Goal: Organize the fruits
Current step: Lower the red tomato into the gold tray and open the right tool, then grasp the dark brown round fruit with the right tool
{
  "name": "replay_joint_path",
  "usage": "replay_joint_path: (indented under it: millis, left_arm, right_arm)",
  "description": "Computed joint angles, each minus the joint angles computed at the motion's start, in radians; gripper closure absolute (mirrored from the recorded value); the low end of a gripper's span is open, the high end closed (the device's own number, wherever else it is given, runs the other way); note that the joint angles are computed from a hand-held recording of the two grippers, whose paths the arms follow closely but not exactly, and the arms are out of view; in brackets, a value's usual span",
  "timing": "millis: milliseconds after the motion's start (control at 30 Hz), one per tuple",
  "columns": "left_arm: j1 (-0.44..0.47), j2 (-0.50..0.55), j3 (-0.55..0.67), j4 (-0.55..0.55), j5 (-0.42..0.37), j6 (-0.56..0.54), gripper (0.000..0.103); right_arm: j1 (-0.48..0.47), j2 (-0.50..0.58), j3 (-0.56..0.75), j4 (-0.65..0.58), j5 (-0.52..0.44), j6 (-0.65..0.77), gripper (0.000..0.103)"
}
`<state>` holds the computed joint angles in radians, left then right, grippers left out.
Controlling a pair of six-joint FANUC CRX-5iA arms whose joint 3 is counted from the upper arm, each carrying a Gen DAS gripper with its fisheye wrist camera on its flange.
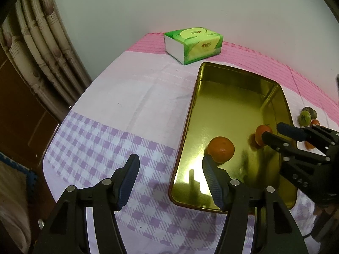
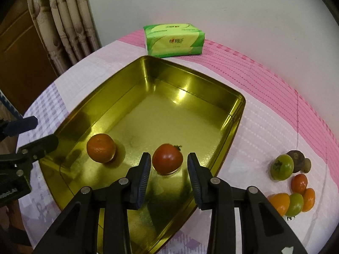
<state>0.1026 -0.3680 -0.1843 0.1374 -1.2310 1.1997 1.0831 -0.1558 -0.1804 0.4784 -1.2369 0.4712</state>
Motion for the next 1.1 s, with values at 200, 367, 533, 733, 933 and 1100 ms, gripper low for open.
replay_joint_path:
  millis: [200,367,533,733,933,1100]
  left_arm:
    - [0.001,-0.008,-0.006,0.009,0.006,-0.011,0.041]
    - [-0.010,-0.011,-0.004,0.000,0.006,-0.005,0.040]
    - [-0.021,-0.015,-0.006,-0.007,0.011,-0.004,0.040]
    - [-0.041,-0.017,-0.009,-0.015,0.010,-0.007,0.040]
    - [-0.056,-0.020,-0.015,-0.002,0.005,-0.010,0.040]
    - [-0.092,-0.021,-0.007,-0.006,-0.001,-0.005,0.040]
  right_arm:
    - [0.059,-0.103,-0.057,0.061,-0.015,-0.111,0.064]
    - [0.147,-0.230,-0.140,0.110,-0.131,-0.243,0.062]
    - [0.270,-0.359,-0.230,0.106,-0.319,-0.389,0.062]
    - [0.384,-0.465,-0.313,0.065,-0.414,-0.546,0.062]
    - [0.351,-0.474,-0.356,0.055,-0.336,-0.544,0.061]
    - [0.271,-0.428,-0.358,0.067,-0.272,-0.480,0.056]
